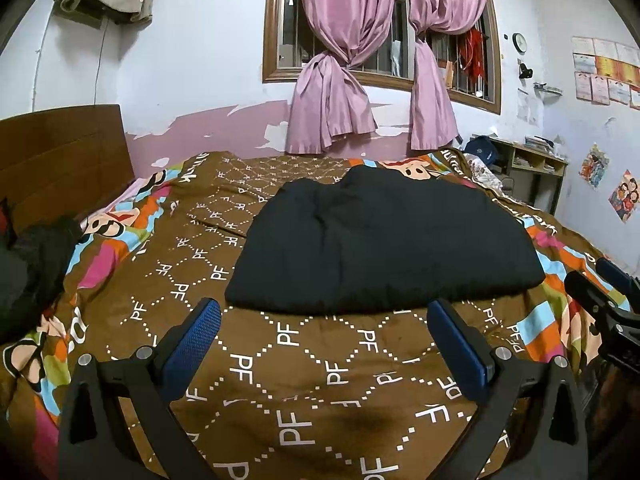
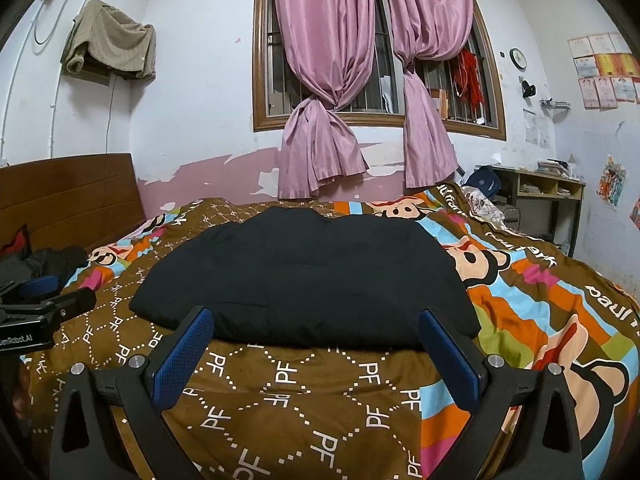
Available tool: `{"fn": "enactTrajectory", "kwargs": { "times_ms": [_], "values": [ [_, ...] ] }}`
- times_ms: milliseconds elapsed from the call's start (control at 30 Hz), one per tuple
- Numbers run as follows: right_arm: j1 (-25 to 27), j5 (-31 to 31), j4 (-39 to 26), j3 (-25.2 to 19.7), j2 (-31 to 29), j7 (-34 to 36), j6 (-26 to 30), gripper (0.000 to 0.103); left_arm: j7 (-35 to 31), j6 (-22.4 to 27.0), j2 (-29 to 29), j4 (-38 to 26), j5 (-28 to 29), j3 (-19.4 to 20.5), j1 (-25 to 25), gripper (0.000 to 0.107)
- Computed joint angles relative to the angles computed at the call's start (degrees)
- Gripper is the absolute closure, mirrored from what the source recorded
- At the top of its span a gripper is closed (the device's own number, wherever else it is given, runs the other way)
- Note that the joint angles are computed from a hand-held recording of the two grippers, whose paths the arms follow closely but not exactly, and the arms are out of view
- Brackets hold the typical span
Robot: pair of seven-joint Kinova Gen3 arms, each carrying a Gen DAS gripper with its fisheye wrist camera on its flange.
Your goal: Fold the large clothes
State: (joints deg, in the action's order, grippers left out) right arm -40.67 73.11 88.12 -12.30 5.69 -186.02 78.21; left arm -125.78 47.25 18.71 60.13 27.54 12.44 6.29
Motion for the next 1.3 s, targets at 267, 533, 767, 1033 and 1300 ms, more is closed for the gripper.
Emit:
{"fn": "enactTrajectory", "kwargs": {
  "times_ms": [267, 533, 767, 1033, 1300],
  "values": [
    [-0.11, 0.02, -0.10, 0.04, 0.10, 0.00, 0.11, 0.000, -0.38, -0.19, -0.03, 0.31, 0.10, 0.01, -0.10, 0.006],
    [-0.12, -0.05, -0.27, 0.02, 0.16, 0.14, 0.19, 0.000, -0.33, -0.17, -0.04, 0.31, 0.09, -0.02, -0.03, 0.006],
    [-0.22, -0.07, -0.42, 0.09, 0.21, 0.17, 0.24, 0.000, -0.21, -0.31, -0.11, 0.41, -0.02, -0.04, 0.06, 0.006],
    [-0.22, -0.17, -0.53, 0.11, 0.17, 0.38, 0.27, 0.000, -0.10, -0.38, -0.16, 0.48, -0.15, -0.04, 0.17, 0.006],
    [-0.34, -0.18, -0.80, 0.16, 0.29, 0.46, 0.37, 0.000, 0.07, -0.36, -0.20, 0.46, -0.28, -0.06, 0.27, 0.006]
  ]
}}
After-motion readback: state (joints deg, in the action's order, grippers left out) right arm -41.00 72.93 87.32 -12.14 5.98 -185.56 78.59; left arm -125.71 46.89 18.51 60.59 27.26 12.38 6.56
